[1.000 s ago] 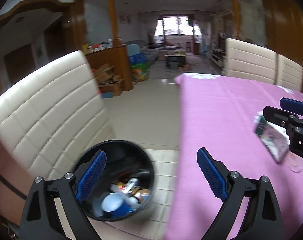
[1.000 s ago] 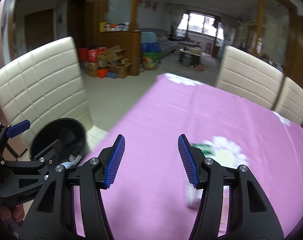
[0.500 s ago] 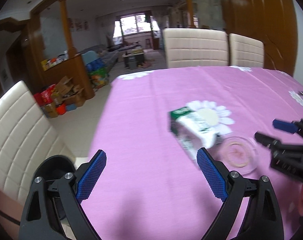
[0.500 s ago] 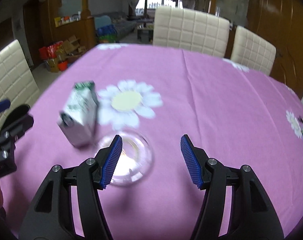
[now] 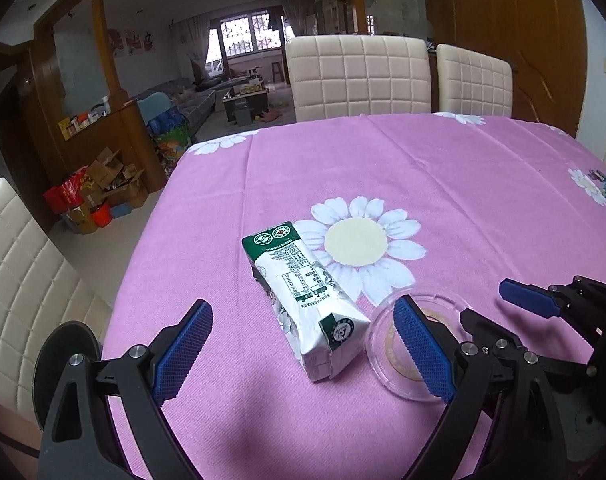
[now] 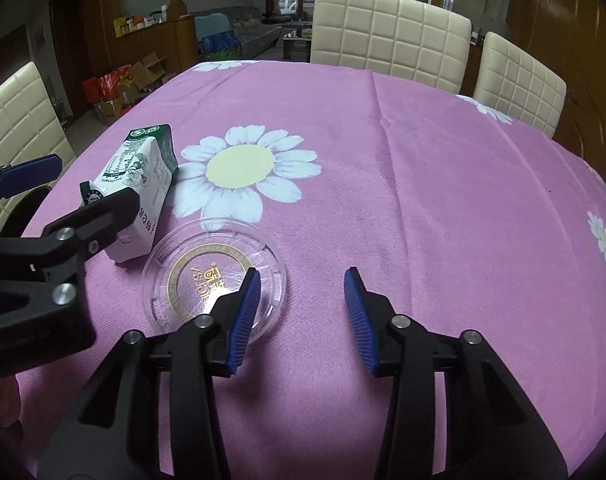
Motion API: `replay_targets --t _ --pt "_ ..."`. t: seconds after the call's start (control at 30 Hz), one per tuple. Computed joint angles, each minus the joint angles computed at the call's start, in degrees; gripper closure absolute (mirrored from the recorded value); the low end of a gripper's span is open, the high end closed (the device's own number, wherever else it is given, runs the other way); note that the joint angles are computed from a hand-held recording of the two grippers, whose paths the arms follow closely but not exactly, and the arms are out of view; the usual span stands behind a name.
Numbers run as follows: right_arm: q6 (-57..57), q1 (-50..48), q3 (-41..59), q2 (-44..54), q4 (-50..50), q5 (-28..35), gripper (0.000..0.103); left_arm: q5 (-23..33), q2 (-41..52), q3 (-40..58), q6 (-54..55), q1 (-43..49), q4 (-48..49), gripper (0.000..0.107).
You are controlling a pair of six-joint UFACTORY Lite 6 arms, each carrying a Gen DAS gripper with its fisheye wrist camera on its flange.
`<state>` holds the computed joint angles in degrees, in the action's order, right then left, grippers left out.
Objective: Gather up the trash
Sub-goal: 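Grasp the white-and-green milk carton with the left tool while the right tool grasps the clear plastic lid, then carry the milk carton and clear lid over the black bin with both tools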
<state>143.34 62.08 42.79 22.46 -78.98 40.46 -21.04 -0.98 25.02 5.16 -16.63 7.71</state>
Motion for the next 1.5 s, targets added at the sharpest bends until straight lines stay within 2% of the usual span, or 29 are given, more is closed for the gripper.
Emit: replay_targets --t 0.07,0.13,0.17,0.2,0.27,0.3,0.33,0.4,0.57,1.0,1.2,1.5 --pt "1.22 -1.18 0.34 0.9 -1.9 -1.35 0.066 -0.4 3.11 1.68 2.49 -0.32 -3.17 0.017" --pt "2.6 -1.88 0.48 1.78 -3.41 -2.06 0.068 -0.55 5.8 3.31 -0.85 1.18 0.22 0.017" --pt "3.78 -1.65 0.32 1.92 -4.36 -1.6 0.072 -0.84 6.38 3.53 -2.02 1.83 1.45 0.018" --pt "3.92 -1.66 0.35 1.94 -4.74 -1.68 0.08 -1.6 7.04 3.66 -3.63 2.92 3.45 0.018" --pt "2.42 -1.28 1.36 2.67 -3.69 -1.08 0.09 -2.49 7.85 3.78 -5.49 4.54 6.63 0.036" --pt "1.17 -0.98 2.15 3.18 -2.72 -0.68 0.096 -1.85 8.63 4.4 -5.73 5.01 7.55 0.06" --pt "0.22 -0.79 2.81 3.63 -2.0 -0.41 0.098 -0.66 9.73 5.36 -7.69 5.91 10.12 0.07" --pt "-0.72 -0.31 3.66 4.14 -0.78 0.29 0.099 -1.74 9.23 4.81 -13.77 8.42 17.61 0.07" --pt "-1.46 0.93 3.58 3.04 0.62 2.31 0.1 -4.03 6.0 1.7 -13.14 12.53 20.79 0.07" --pt "-13.51 5.13 12.91 2.95 7.22 10.66 0.1 -7.78 -5.48 -2.71 -27.43 29.47 45.46 0.07" --pt "-21.73 6.16 23.16 7.61 9.78 13.37 0.1 -11.72 -5.39 -0.72 -34.41 38.93 57.12 0.07" --pt "-35.85 6.62 46.31 20.26 13.14 15.95 0.1 -16.68 1.11 5.1 -35.86 50.94 64.57 0.07"
